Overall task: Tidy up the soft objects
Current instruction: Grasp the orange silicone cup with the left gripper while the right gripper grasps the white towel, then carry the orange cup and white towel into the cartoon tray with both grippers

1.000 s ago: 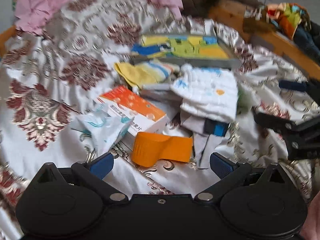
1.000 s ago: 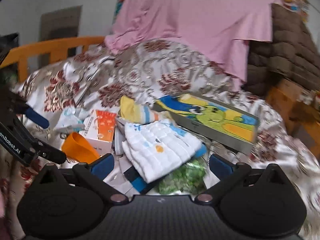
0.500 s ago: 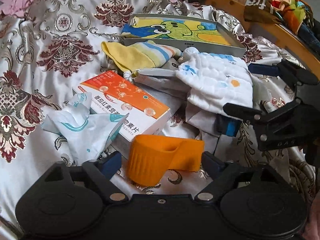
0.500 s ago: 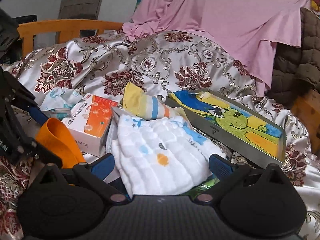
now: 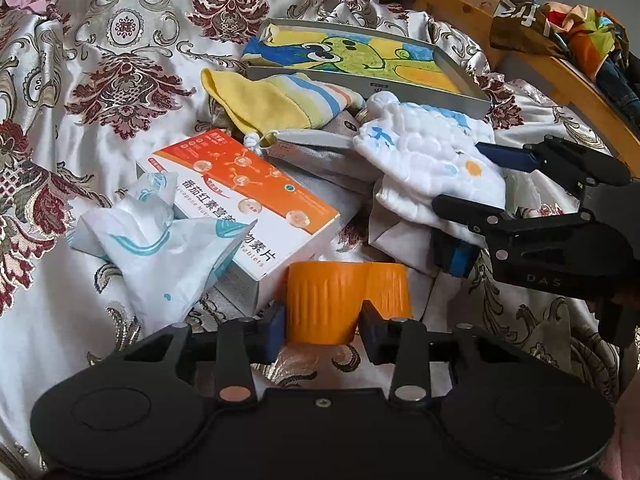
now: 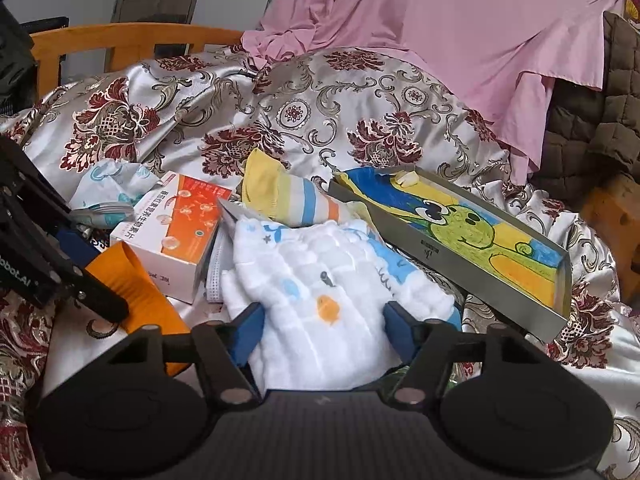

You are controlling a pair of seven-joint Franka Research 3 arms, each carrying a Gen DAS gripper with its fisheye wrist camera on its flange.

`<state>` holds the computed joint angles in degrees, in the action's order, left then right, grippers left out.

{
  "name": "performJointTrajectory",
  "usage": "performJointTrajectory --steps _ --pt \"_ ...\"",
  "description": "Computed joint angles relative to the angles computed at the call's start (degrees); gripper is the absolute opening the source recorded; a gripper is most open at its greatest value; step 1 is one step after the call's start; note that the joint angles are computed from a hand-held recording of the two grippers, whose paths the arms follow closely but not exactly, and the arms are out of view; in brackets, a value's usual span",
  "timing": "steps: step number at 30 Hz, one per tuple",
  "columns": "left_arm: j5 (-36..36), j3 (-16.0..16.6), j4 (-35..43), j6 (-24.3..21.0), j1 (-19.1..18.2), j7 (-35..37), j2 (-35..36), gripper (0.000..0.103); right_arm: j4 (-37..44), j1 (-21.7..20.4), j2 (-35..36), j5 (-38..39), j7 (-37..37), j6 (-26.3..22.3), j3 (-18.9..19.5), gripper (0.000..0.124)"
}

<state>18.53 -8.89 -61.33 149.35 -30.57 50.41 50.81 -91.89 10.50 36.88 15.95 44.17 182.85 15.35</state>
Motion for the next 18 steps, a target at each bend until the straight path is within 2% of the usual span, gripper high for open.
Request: performJointTrajectory --steps 3,8,10,18 --pt "-0.4 -0.5 0.4 0.9 0.3 0.6 0.5 0.049 -0.8 -0.6 -0.3 0.0 -0.1 0.6 0.6 0.061" --pt "-2.5 -1.4 1.3 2.0 1.2 0.6 1.5 0.049 -2.2 -2.3 -0.8 -0.3 -0.7 1.5 2.6 0.051" --pt "-3.2 -1.7 0.6 3.4 1.5 0.3 1.3 0.038 -2.6 -2.7 -1.1 -0.4 -0.8 1.5 3.2 0.045" --pt "-2.8 -1.3 -1.8 6.7 1.4 0.9 -0.1 0.023 -5.7 -6.6 -3.2 0.0 -1.6 1.7 7.7 0.02"
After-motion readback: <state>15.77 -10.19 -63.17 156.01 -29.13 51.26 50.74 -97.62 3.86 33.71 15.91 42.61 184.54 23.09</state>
